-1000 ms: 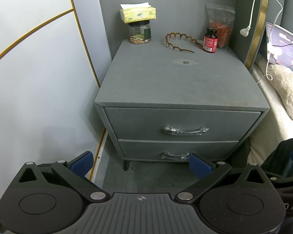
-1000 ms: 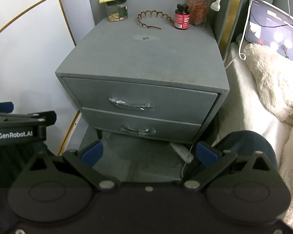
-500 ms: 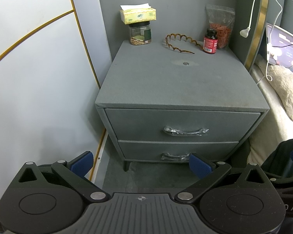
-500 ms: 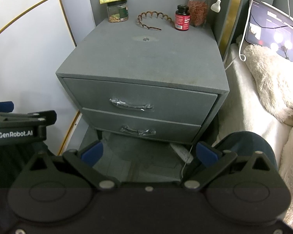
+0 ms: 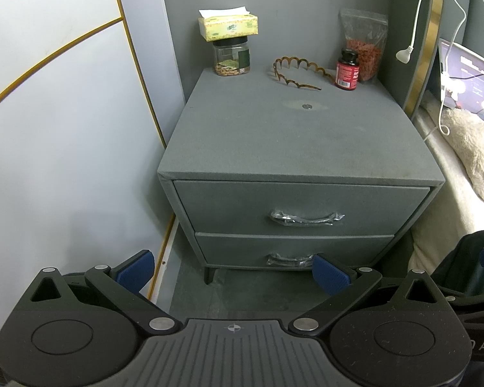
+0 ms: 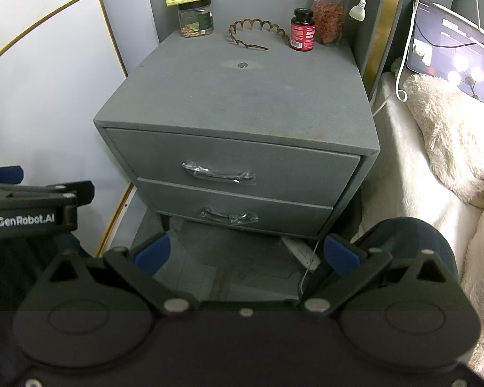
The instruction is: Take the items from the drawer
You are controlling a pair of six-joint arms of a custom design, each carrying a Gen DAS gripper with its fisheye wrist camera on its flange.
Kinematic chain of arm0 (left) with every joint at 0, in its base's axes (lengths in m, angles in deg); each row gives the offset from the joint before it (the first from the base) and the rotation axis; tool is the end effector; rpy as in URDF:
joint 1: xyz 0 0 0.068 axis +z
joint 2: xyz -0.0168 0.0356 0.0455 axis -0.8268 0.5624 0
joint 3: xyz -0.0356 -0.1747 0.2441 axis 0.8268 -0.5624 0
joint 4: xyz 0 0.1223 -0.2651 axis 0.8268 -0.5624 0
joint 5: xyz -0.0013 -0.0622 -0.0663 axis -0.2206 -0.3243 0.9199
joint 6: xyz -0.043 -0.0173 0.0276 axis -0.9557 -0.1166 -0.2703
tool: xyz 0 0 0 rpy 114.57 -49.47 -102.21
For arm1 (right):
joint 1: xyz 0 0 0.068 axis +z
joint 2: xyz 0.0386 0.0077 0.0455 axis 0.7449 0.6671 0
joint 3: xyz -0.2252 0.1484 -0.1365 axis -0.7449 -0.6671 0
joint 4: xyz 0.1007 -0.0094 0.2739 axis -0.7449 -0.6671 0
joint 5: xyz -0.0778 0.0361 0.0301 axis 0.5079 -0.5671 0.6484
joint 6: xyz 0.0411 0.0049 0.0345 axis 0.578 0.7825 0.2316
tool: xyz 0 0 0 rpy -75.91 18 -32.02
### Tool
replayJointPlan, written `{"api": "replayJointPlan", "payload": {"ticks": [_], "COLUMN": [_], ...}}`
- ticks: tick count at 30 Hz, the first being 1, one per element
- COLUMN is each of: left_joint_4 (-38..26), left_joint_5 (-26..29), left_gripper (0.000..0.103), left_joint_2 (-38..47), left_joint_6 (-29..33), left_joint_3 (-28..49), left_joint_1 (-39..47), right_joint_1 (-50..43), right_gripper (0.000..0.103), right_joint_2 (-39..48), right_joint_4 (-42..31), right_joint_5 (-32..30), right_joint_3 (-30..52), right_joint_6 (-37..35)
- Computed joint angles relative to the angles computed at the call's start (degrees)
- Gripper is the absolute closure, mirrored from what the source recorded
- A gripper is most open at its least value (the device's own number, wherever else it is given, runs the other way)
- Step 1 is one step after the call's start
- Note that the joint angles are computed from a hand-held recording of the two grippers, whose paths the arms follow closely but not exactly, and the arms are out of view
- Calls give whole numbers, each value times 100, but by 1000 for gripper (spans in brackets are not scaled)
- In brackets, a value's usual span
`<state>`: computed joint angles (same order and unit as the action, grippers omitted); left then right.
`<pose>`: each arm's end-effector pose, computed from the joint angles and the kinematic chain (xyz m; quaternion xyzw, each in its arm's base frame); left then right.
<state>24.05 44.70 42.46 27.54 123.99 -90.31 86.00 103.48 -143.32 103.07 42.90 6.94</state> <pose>0.3376 -0.2310 0.3800 0.3286 0.8844 -0.0653 0.3249 0.2108 0.1407 0.3686 0.2791 0.9132 -0.0497 0.2927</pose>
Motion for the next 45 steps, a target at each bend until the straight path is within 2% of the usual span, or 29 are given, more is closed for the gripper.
{"api": "replayJointPlan", "payload": {"ticks": [45], "left_joint_4": [82], "left_joint_5": [-52], "left_gripper": [0], "left_joint_2": [-19], "left_joint_6": [46], "left_joint_3": [-100], "left_joint_1": [-14], "right_joint_1": [24], "right_gripper": [0], "right_joint_2": [67], "right_joint_4": [-34], "right_joint_5": [0], "right_joint_3": [58], "right_joint_6": [-39]}}
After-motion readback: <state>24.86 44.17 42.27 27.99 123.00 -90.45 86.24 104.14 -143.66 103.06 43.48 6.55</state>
